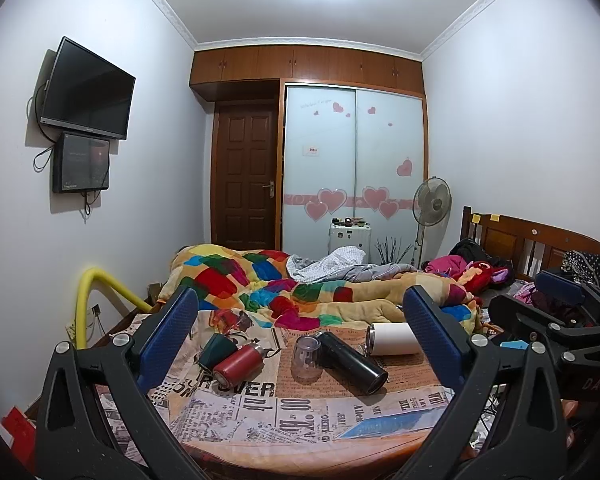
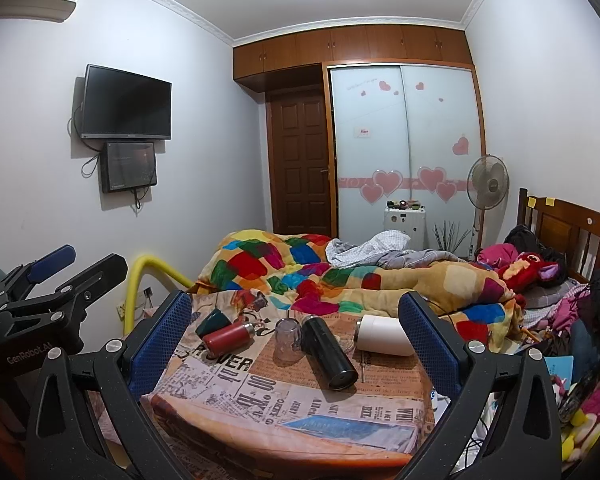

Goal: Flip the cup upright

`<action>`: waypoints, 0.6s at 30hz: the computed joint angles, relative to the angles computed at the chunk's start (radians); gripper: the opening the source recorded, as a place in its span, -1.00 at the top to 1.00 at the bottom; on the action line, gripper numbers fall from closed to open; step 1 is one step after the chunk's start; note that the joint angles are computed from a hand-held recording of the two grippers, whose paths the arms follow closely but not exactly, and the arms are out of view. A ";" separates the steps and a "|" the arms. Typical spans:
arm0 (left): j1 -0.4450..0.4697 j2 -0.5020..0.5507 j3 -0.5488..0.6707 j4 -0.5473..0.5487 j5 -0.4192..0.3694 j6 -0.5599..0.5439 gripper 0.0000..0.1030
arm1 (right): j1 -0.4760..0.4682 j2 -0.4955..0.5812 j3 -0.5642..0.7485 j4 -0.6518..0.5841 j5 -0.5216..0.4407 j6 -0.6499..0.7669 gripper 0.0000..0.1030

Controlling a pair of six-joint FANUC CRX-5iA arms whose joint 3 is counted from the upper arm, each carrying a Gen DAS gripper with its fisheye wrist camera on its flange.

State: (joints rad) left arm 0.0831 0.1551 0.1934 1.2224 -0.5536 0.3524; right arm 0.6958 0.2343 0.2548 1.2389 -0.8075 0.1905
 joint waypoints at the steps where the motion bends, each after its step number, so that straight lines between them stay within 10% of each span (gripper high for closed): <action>1: 0.000 0.001 0.001 -0.001 0.000 0.001 -1.00 | 0.000 0.001 0.001 -0.001 -0.001 0.001 -1.00; 18: -0.002 -0.001 -0.005 0.008 0.003 -0.008 -1.00 | 0.000 -0.001 -0.003 0.002 0.000 -0.003 -1.00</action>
